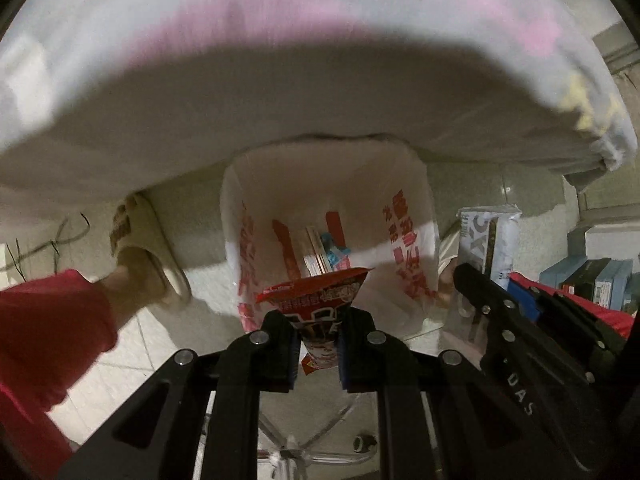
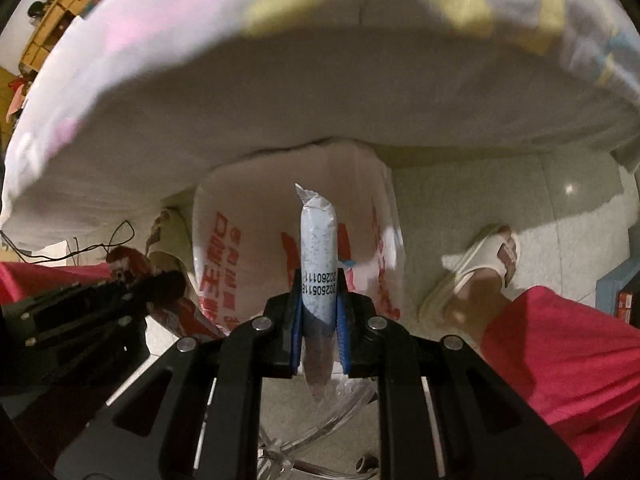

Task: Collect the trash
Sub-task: 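Carry the red wrapper and white tube down over the white plastic bag, then open both tools to drop the wrapper and tube into the bag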

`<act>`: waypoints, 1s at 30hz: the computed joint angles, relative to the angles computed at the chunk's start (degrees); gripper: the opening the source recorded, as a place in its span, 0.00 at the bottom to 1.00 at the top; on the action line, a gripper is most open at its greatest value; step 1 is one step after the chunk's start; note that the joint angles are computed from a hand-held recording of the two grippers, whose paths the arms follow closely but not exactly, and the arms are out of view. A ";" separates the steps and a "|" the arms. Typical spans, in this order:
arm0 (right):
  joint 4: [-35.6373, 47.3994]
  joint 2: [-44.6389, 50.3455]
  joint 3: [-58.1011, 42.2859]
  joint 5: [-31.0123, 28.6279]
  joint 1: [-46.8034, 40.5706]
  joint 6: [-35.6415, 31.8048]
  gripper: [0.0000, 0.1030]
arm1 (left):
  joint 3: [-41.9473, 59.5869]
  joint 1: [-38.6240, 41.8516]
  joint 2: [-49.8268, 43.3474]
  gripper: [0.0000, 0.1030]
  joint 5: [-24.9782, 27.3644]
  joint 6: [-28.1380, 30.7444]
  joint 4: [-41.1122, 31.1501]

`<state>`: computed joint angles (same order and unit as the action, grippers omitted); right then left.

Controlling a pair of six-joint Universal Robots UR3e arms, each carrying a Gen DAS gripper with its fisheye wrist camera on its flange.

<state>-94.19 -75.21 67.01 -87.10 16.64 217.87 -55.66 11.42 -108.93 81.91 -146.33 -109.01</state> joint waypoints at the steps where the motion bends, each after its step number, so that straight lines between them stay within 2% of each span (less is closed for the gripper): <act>1: -0.76 0.24 0.82 0.52 -0.27 0.17 0.14 | -1.25 -0.11 -0.01 0.14 0.19 -0.73 0.85; 7: -5.03 3.36 4.66 2.58 -1.78 1.30 0.14 | -6.12 -1.38 -1.91 0.14 1.89 -4.54 5.10; 16: -10.37 6.22 8.83 5.69 -3.65 3.18 0.14 | -6.00 -2.28 -5.74 0.14 2.27 -9.51 7.90; 30: -12.18 7.77 11.19 8.91 -5.41 2.22 0.14 | -5.02 -2.09 -10.12 0.15 2.77 -12.52 7.26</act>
